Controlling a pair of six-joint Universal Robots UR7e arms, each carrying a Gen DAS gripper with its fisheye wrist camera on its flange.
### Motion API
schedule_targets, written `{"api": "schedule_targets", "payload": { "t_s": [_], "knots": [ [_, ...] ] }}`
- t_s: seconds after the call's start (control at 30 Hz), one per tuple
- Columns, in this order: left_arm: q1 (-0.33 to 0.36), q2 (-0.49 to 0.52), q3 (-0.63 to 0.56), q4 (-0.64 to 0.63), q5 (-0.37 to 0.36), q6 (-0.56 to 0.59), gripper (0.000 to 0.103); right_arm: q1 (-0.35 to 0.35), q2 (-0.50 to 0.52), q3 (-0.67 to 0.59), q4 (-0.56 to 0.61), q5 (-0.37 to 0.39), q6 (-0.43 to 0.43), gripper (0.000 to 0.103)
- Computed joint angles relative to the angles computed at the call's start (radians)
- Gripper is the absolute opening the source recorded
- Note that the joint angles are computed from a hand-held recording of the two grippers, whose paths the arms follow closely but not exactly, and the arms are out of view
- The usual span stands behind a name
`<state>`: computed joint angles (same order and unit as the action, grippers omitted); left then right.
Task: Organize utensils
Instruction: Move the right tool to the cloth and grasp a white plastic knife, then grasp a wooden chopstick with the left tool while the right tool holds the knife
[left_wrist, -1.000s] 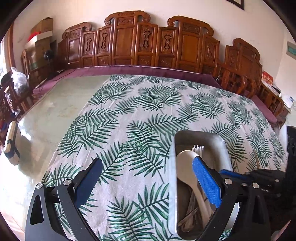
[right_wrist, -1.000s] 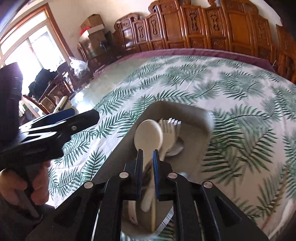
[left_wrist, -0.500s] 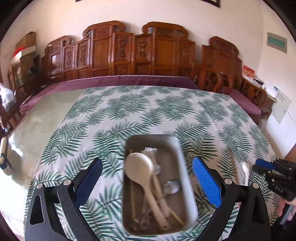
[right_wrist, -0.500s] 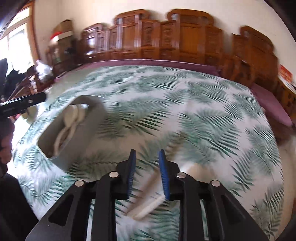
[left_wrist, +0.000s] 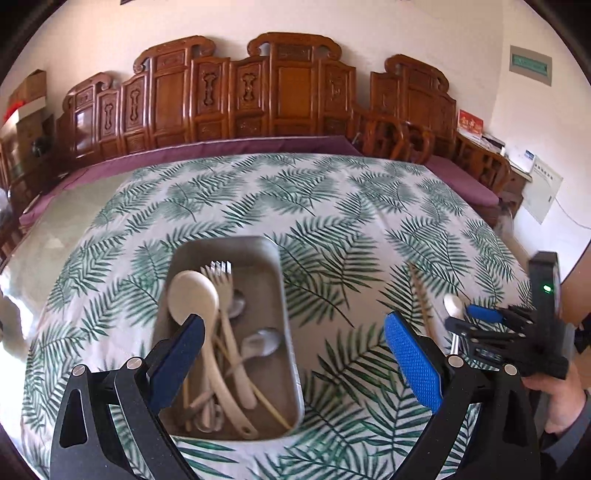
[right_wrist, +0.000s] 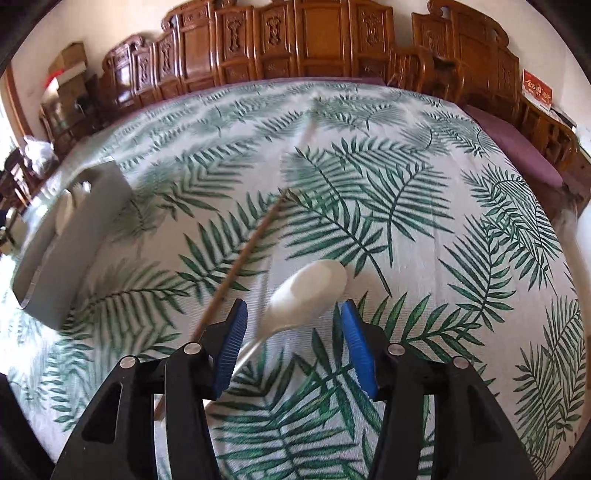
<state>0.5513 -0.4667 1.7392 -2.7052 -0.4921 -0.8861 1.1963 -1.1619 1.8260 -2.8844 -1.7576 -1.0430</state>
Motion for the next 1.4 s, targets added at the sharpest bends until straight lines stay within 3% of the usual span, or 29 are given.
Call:
{"api": "schedule_targets", "payload": {
  "t_s": [0.1,0.23,0.33,0.57,0.63,0.67,1.03,1.4],
  "knots": [
    [-0.004,0.018,-0.02,0.038,-0.013,-0.007,0.094,0.007,0.009,0.01,-0.036,-0.023,-0.04,0.054],
    [-0.009,0.033,-0.038,0.068,-0.021,-0.015,0.094,0.004,0.003,0.013,-0.042,-0.036,-0.067,0.041],
    [-0.01,0.043,-0.052,0.087,-0.028,-0.021,0.094,0.0,-0.005,-0.005,-0.005,-0.037,-0.05,0.03],
    [-0.023,0.078,-0.093,0.121,-0.038,-0.036,0.094,-0.008,-0.011,-0.055,0.088,-0.011,-0.042,0.024],
    [-0.022,0.097,-0.116,0.12,-0.055,-0.015,0.094,-0.008,-0.01,-0.062,0.086,-0.013,-0.053,0.007],
    [-0.022,0.109,-0.13,0.118,-0.064,0.002,0.094,-0.008,-0.01,-0.067,0.092,-0.012,-0.054,0.005],
    [0.006,0.227,-0.279,0.134,-0.16,0.107,0.093,-0.029,-0.009,-0.134,0.193,0.027,-0.017,0.005],
    [0.032,0.308,-0.396,0.207,-0.25,0.123,0.046,-0.031,-0.001,-0.169,0.264,0.051,0.008,0.005]
  ]
}}
